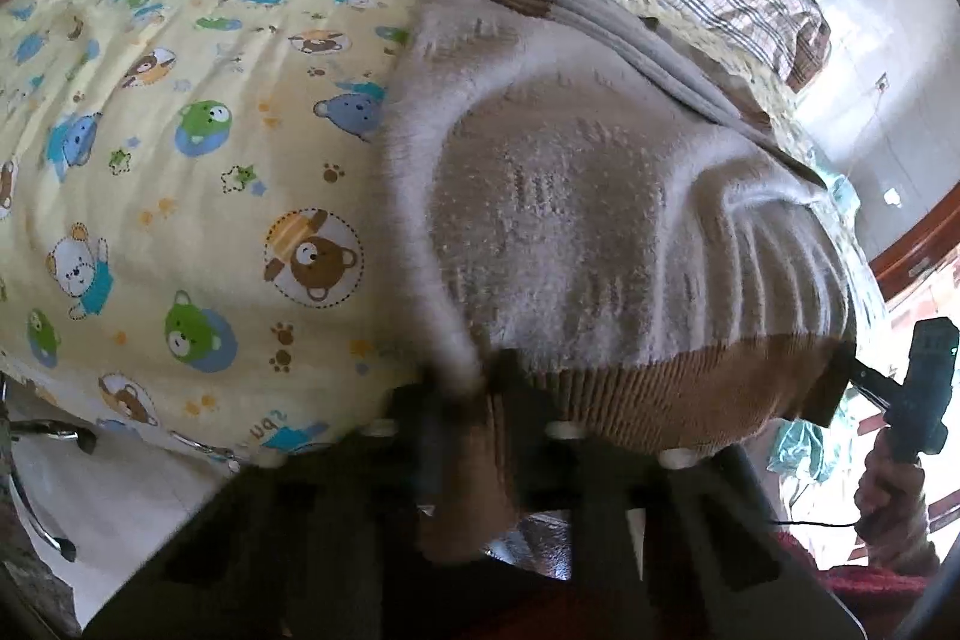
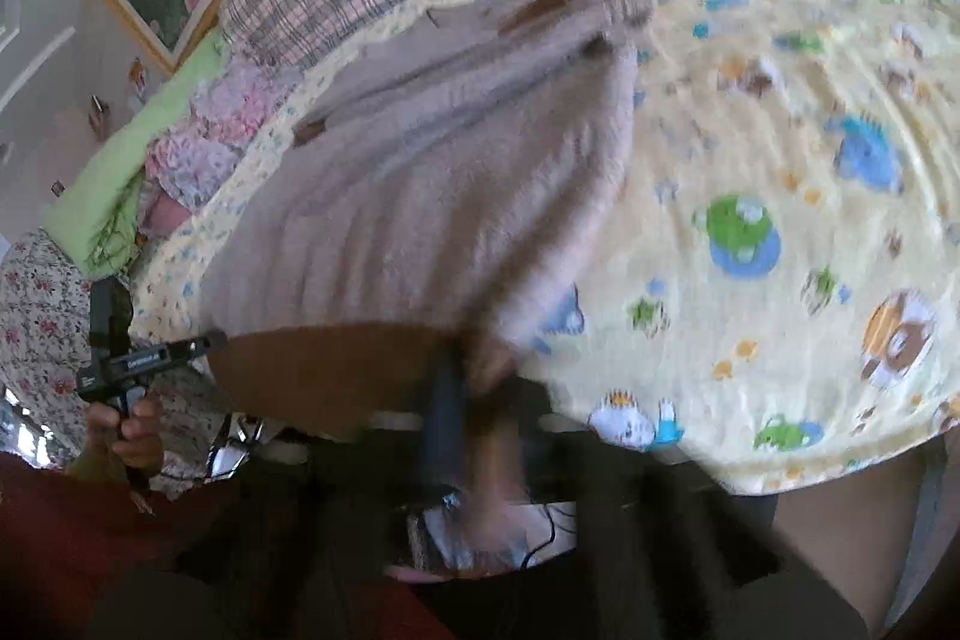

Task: Fold small clothes

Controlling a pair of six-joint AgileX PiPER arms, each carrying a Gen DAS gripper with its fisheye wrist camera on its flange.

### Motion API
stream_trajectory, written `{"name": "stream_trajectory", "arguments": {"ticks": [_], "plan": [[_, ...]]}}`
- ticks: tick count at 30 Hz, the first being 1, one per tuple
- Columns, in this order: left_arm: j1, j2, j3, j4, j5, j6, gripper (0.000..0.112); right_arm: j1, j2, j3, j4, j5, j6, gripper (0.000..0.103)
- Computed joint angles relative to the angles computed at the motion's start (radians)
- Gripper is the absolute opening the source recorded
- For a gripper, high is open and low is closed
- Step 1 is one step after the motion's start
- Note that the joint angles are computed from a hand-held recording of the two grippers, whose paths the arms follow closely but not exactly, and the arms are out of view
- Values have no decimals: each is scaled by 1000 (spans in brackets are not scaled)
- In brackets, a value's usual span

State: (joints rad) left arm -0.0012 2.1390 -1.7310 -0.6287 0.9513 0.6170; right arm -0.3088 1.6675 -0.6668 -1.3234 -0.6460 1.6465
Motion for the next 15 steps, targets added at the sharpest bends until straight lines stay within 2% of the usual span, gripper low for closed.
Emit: {"name": "stream_trajectory", "arguments": {"ticks": [1, 4, 8, 12, 15], "plan": [[10, -7, 5, -9, 6, 27, 6, -13, -6, 13, 1, -25, -14, 8], [29, -69, 83, -58, -37, 155, 5, -144, -37, 108, 8, -214, -98, 7], [48, -85, 99, -108, -16, 232, 5, -235, -56, 159, -71, -307, -100, 7], [77, -78, 62, -166, 53, 247, 5, -263, -47, 176, -84, -394, -103, 7], [106, -89, 26, -226, 114, 258, 5, -289, -59, 177, -86, -530, -108, 7]]}}
